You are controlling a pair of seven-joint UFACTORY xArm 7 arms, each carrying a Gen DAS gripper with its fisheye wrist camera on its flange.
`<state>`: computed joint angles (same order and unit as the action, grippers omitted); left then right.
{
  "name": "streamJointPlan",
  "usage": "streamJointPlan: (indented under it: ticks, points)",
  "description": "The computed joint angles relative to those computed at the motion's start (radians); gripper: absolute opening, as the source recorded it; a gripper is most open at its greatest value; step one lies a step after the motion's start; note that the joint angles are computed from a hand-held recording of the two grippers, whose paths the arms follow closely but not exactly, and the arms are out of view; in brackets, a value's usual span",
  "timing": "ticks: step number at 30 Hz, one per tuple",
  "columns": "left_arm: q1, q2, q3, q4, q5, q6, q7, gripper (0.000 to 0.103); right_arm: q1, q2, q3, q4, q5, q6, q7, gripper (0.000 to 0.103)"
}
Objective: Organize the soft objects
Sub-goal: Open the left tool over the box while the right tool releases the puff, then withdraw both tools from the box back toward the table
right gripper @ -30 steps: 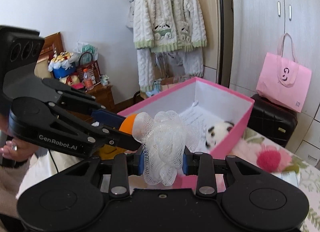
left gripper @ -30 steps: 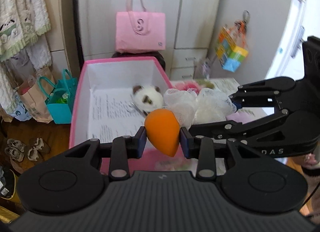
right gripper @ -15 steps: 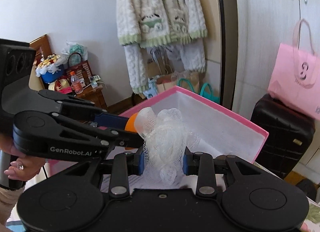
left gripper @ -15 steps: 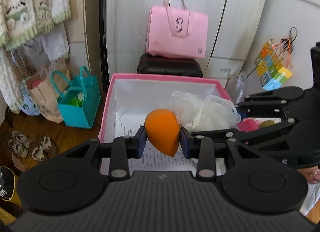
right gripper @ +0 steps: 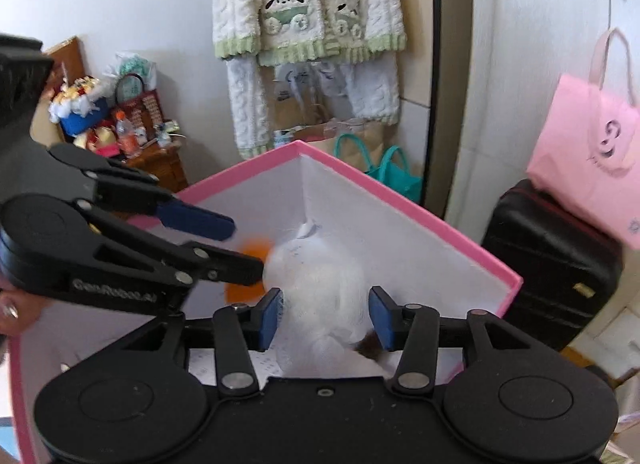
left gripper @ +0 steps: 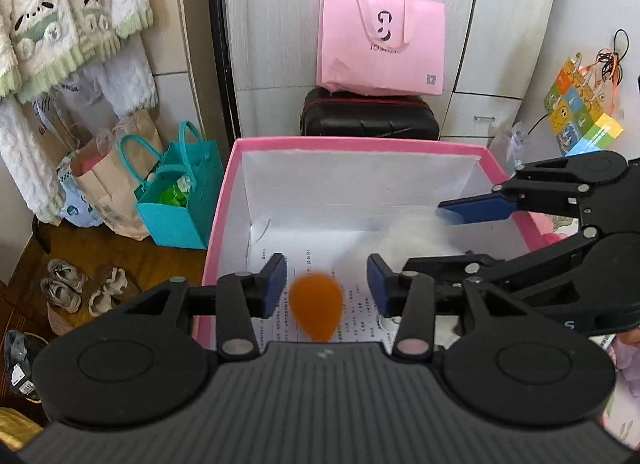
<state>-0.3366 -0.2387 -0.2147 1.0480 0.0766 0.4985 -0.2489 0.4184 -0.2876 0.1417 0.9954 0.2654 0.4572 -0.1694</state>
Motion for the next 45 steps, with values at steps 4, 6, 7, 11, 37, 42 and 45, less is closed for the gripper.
streamJointPlan:
  ticks: [4,6,7,11,37,42,45]
  points:
    - [0.001,-0.067,0.002,-0.054,0.001,-0.039,0.002,0.063,-0.023,-0.060,0.015,-0.043,-0.049,-0.026,0.042,0.065]
    - [-0.001,-0.106,-0.003,-0.079,0.014,-0.040,0.023,0.064,-0.015,-0.095,0.005,-0.050,-0.050,0.007,0.044,0.065]
    - [-0.003,-0.124,-0.007,-0.087,0.023,-0.033,0.041,0.064,-0.008,-0.115,0.000,-0.048,-0.048,0.041,0.040,0.065]
    - [-0.008,-0.187,-0.022,-0.101,0.028,0.018,0.060,0.064,-0.023,-0.212,0.037,-0.075,-0.103,0.104,0.088,0.068]
    - [-0.200,-0.615,-0.070,-0.210,-0.178,0.310,0.217,0.088,0.056,-0.764,0.202,-0.184,-0.176,0.431,0.339,0.088]
    - [-0.221,-0.616,-0.086,-0.197,-0.214,0.361,0.221,0.093,0.056,-0.867,0.213,-0.203,-0.174,0.501,0.361,0.091]
    - [-0.231,-0.613,-0.100,-0.193,-0.229,0.379,0.218,0.093,0.057,-0.930,0.209,-0.216,-0.174,0.564,0.357,0.092]
